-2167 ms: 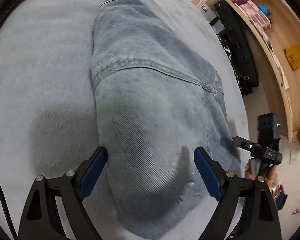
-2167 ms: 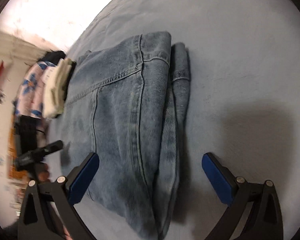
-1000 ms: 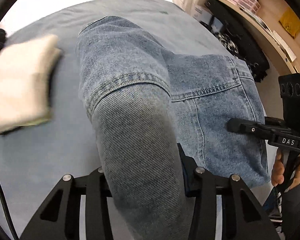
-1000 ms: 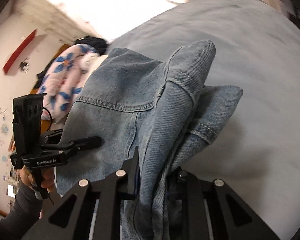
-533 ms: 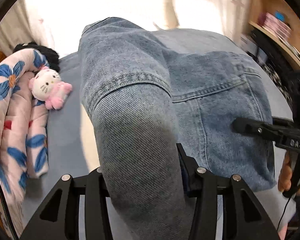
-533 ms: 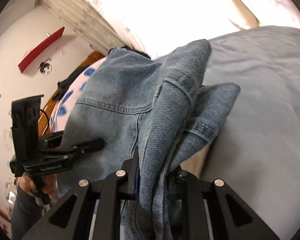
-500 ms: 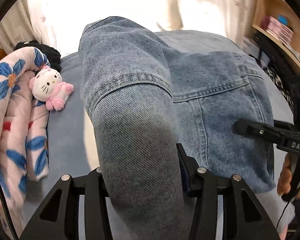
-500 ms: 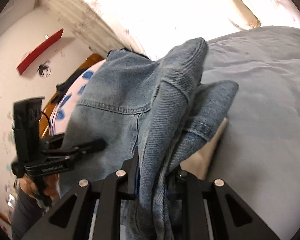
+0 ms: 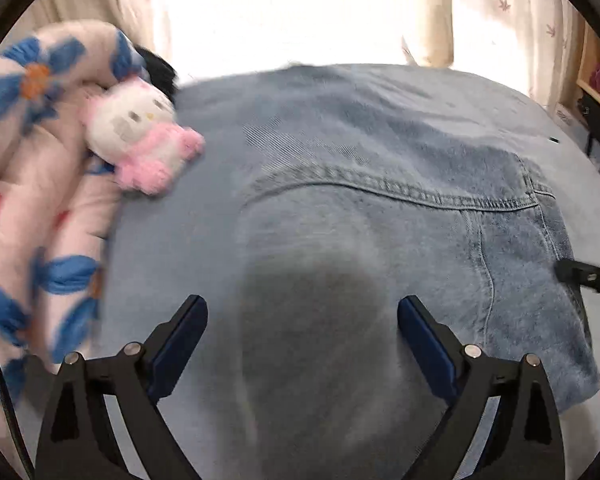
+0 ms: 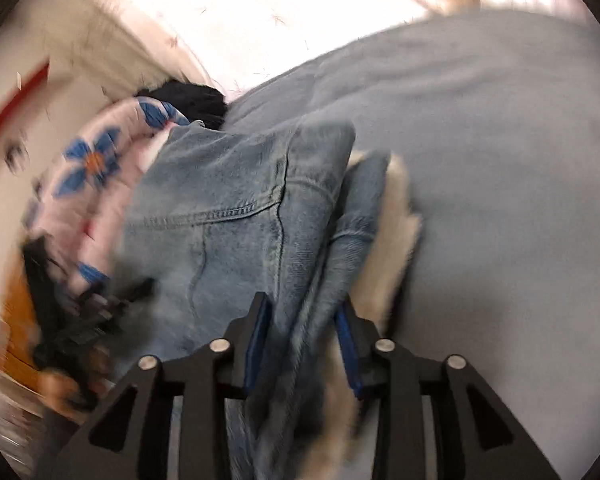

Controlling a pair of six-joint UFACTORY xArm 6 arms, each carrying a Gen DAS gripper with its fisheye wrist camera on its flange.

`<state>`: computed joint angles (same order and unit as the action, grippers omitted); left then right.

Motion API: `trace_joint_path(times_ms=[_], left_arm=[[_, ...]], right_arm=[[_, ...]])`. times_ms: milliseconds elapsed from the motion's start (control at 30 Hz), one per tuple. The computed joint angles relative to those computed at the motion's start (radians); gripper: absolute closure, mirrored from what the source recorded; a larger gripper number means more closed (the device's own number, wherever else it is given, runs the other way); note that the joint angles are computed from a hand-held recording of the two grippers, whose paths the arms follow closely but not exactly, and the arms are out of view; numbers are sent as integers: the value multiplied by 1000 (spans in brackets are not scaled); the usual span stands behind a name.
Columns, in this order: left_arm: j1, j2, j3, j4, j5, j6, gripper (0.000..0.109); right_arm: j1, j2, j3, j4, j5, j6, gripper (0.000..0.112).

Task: Fold large clothes
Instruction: 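Place the jacket bundle on the cream clothes stack and release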

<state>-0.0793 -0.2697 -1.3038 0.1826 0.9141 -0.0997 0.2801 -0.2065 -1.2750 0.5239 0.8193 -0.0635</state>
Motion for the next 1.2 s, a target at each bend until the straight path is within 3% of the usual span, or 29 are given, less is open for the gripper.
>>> trace_joint_path(times_ms=[33, 100, 200, 267, 300, 333, 500, 667, 767, 833, 900, 933, 1000, 1100, 1200], left_arm=[[-12, -35, 25, 88, -12, -49, 13], [-13, -88, 62, 139, -46, -66, 13], [-21, -148, 81, 167, -15, -125, 23], [-34, -174, 81, 128, 47, -139, 67], [-40, -181, 85, 124, 80, -155, 84], [-58, -201, 98, 132, 100, -172, 86], [-118, -235, 156, 293, 105, -249, 87], [-160, -213, 143, 398, 167, -335, 87], [-181, -223, 105, 330, 212, -362, 84], [-206, -247, 83, 247, 255, -351, 78], [-261, -268, 63, 254, 312, -373, 68], [-315, -289, 50, 285, 357, -403, 64], [-403, -320, 31, 339, 423, -458, 43], [-589, -363, -25, 422, 561, -573, 37], [-831, -351, -146, 483, 767, -693, 36]], right_arm=[[9, -36, 22, -105, -21, 37, 77], [50, -95, 39, -261, -52, 82, 77], [102, -155, 70, -241, -53, 47, 77], [144, -188, 103, -215, -60, 26, 77], [150, -210, 129, -211, -58, 17, 77], [167, -222, 149, -217, -52, 20, 77], [226, -206, 187, -417, -17, 171, 80], [199, -208, 181, -376, 22, 156, 84], [210, -251, 156, -427, 88, 199, 82], [212, -293, 153, -429, 125, 208, 82], [215, -345, 148, -430, 178, 225, 82], [216, -370, 147, -426, 204, 235, 82], [211, -432, 128, -401, 288, 244, 82], [212, -524, 98, -399, 403, 265, 82], [184, -618, 63, -358, 516, 264, 81]])
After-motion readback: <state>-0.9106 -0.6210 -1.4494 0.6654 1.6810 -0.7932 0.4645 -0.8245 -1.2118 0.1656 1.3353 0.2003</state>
